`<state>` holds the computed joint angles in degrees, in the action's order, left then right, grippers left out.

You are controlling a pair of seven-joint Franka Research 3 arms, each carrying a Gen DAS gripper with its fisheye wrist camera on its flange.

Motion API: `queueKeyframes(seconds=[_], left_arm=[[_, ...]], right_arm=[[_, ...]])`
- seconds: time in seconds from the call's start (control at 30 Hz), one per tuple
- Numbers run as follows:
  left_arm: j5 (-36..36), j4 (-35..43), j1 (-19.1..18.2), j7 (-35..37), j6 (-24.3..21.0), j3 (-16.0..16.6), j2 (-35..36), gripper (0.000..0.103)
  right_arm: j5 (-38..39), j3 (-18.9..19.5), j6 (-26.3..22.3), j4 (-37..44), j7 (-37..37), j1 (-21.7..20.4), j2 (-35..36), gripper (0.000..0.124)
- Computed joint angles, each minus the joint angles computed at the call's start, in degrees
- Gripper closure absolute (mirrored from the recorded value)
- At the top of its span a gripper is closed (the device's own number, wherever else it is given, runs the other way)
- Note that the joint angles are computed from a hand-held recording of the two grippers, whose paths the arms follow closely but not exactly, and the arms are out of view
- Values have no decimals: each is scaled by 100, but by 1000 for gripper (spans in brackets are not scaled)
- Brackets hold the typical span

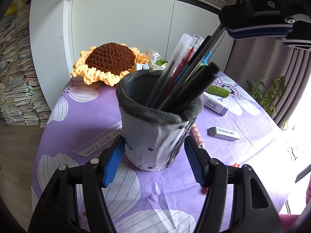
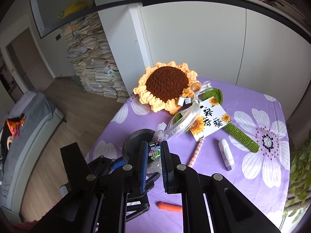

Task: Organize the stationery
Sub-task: 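Grasp the black utility knife with the right gripper and drop it into the holder, then move the right gripper to the pink-striped pen and grasp it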

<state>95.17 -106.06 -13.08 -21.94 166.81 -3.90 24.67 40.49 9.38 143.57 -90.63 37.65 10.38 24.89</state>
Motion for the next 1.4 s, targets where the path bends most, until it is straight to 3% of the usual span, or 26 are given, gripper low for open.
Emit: queueKeyframes(seconds=[0.23, 0.4, 0.67, 0.83, 1.27, 1.4], left_arm=[[0, 0, -2, 0, 1, 2, 0, 40], [-2, 0, -3, 3, 1, 3, 0, 40], [-4, 0, -2, 5, 6, 4, 1, 40], [-4, 0, -2, 5, 6, 4, 1, 40], [-5, 2, -2, 7, 7, 3, 2, 41], [-11, 12, -7, 9, 6, 6, 13, 41]], right_arm=[[347, -1, -4, 106, 74, -153, 17, 112], [-299, -296, -54, 461, 908, 22, 361, 112], [-1677, -572, -1006, 1687, 2369, 216, 1518, 111], [-1995, -527, -1451, 2173, 2738, 194, 1963, 111], [-2305, -528, -1456, 2184, 2920, 325, 2127, 111], [-2397, -518, -1066, 1787, 2721, 351, 1891, 112]])
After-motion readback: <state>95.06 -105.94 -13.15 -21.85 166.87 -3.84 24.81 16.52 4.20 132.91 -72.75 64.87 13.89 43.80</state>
